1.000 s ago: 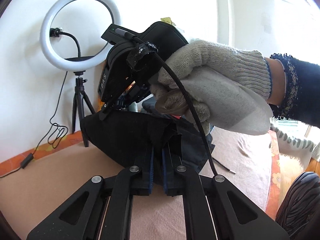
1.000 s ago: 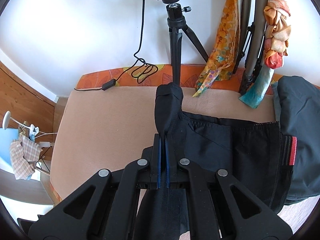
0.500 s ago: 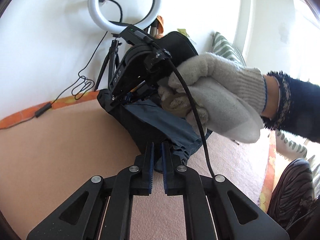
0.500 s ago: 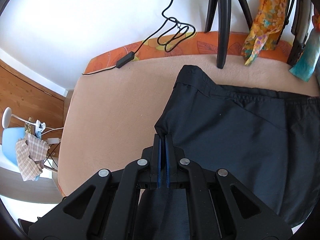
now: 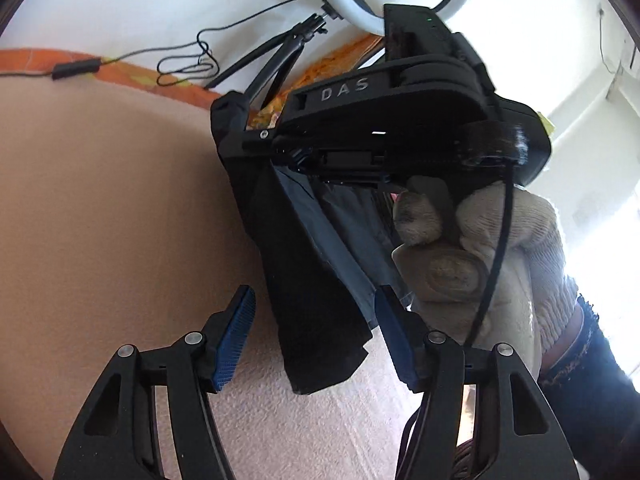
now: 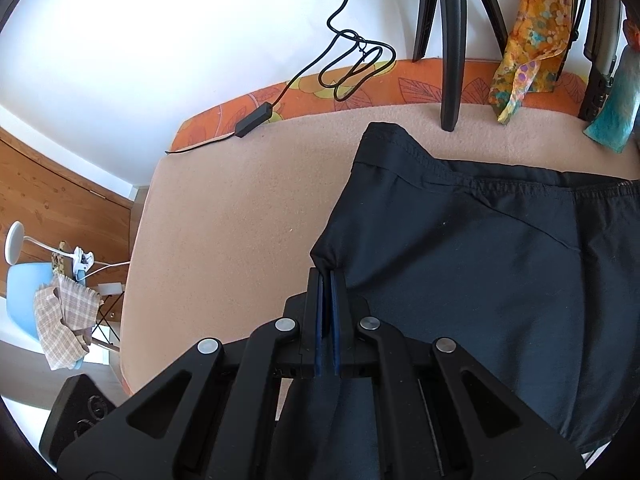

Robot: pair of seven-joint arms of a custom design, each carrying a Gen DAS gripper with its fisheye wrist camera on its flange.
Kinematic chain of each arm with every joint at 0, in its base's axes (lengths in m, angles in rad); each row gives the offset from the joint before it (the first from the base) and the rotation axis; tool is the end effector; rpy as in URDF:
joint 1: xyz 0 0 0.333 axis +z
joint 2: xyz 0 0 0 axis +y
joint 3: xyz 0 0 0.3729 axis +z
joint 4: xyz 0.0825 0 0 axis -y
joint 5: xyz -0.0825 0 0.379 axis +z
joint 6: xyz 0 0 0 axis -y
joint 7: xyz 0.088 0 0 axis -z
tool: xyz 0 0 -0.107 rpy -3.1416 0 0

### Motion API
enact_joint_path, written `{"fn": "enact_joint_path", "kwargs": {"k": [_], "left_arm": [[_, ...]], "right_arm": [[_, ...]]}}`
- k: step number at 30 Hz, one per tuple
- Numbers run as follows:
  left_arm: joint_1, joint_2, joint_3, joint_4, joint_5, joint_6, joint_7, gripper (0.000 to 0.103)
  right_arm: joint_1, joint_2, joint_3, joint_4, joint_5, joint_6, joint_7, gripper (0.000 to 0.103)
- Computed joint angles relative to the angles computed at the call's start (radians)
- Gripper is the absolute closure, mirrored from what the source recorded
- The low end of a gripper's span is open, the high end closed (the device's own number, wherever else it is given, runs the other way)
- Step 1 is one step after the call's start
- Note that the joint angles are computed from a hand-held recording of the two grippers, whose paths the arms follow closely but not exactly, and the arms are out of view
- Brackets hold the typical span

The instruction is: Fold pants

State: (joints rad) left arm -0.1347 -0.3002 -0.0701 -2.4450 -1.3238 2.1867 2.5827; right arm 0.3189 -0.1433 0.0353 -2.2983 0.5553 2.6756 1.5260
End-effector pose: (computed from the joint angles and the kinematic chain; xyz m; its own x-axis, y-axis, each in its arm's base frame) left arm 0.4224 -0.1259 0.4960 -0.4831 -0.5331 0.6946 -0.8495 0.0931 -0.5194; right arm 0.4903 0.1650 0.5208 0.0630 -0.9064 -0.4176 -0.9050 0.1246 -0.4068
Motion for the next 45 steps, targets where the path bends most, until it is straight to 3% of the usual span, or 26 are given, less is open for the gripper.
{"fn": "enact_joint_path", "kwargs": {"k": [1, 2, 3, 11, 21, 27, 32, 37, 45], "left_arm": [[-0.004, 0.010, -0.001, -0.001, -0.014, -0.004, 0.006, 0.050], [-0.007, 0.016, -0.006, -0.004, -0.023, 0.002, 0.019, 0.075], [-0.007, 0.019, -0.008, -0.008, -0.026, 0.004, 0.028, 0.088], [0.030, -0.030, 0.018, -0.040, 0.026, -0.020, 0.070, 0.094], [0.148, -0.222, 0.159, -0.112, 0.212, -0.075, 0.082, 0.095], [0.192, -0.351, 0.202, -0.133, 0.347, -0.061, 0.061, 0.095], [0.120, -0.394, 0.190, -0.144, 0.340, -0.011, 0.069, 0.095], [0.027, -0.405, 0.169, -0.144, 0.267, 0.018, 0.075, 0.095], [-0.110, -0.338, 0.069, -0.116, 0.141, 0.102, 0.121, 0.095]], "right_arm": [[-0.001, -0.002, -0.001, 0.001, -0.002, -0.003, -0.001, 0.099], [-0.002, -0.005, -0.001, 0.000, -0.004, -0.003, 0.001, 0.099], [-0.002, -0.005, 0.000, 0.001, -0.008, -0.003, 0.004, 0.099], [0.029, -0.001, 0.001, 0.008, 0.059, 0.011, -0.042, 0.099], [0.107, 0.085, 0.069, 0.125, 0.204, 0.013, -0.125, 0.099], [0.147, 0.121, 0.115, 0.200, 0.328, 0.000, -0.229, 0.099], [0.155, 0.074, 0.112, 0.173, 0.377, -0.012, -0.275, 0.099], [0.142, -0.019, 0.069, 0.117, 0.390, -0.021, -0.294, 0.099], [0.095, -0.191, -0.023, -0.001, 0.316, -0.030, -0.274, 0.099]]}}
